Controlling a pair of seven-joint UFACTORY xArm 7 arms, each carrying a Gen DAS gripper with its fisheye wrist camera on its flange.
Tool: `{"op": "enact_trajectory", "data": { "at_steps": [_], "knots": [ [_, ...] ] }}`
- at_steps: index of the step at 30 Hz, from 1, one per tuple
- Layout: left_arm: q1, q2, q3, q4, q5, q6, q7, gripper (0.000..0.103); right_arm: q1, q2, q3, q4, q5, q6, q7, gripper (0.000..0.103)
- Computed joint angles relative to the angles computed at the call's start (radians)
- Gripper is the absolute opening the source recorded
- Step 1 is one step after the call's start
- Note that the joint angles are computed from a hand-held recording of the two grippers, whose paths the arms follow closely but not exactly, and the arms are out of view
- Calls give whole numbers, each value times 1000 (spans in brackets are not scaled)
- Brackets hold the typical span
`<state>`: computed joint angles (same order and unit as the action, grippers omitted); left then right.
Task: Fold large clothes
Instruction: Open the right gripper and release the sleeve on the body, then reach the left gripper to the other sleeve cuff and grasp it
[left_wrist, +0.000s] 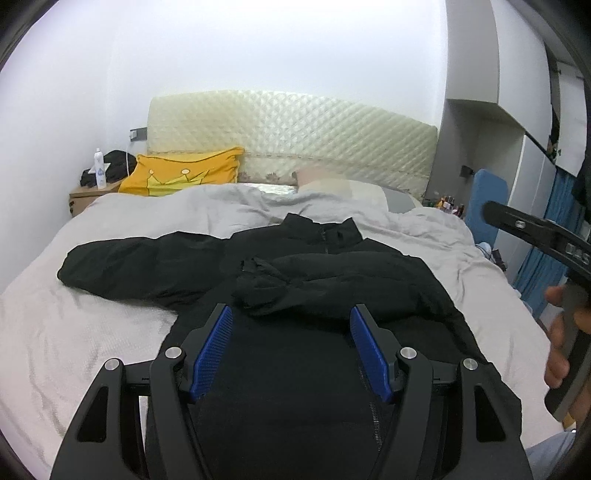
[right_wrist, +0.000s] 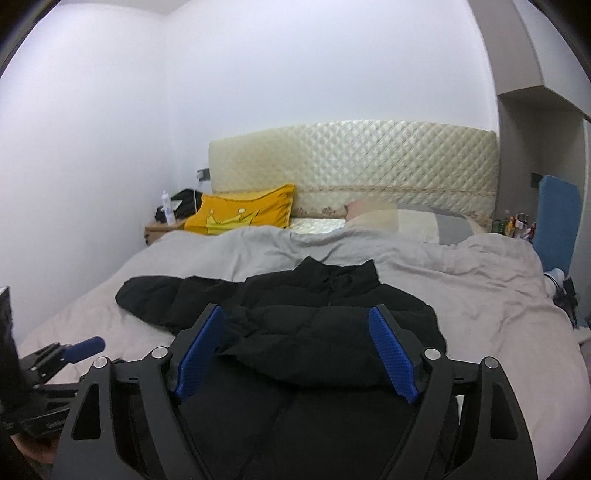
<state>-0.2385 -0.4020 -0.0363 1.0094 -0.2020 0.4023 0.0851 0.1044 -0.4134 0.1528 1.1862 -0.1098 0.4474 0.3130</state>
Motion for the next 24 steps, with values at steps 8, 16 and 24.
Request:
{"op": "enact_trajectory", "data": {
  "at_steps": [8, 16, 24],
  "knots": [
    [-12, -19, -8, -29, 4, -25, -1, 67, -60, -205, 13, -244, -11, -116, 77, 87],
    [-33, -25, 6, -50, -15, -38, 14, 67, -88, -365, 38, -413, -6, -134, 112, 91],
    [-35, 5, 24, -40, -27, -36, 36, 67, -108, -479, 74, -533, -20, -120, 137, 103]
  ]
}}
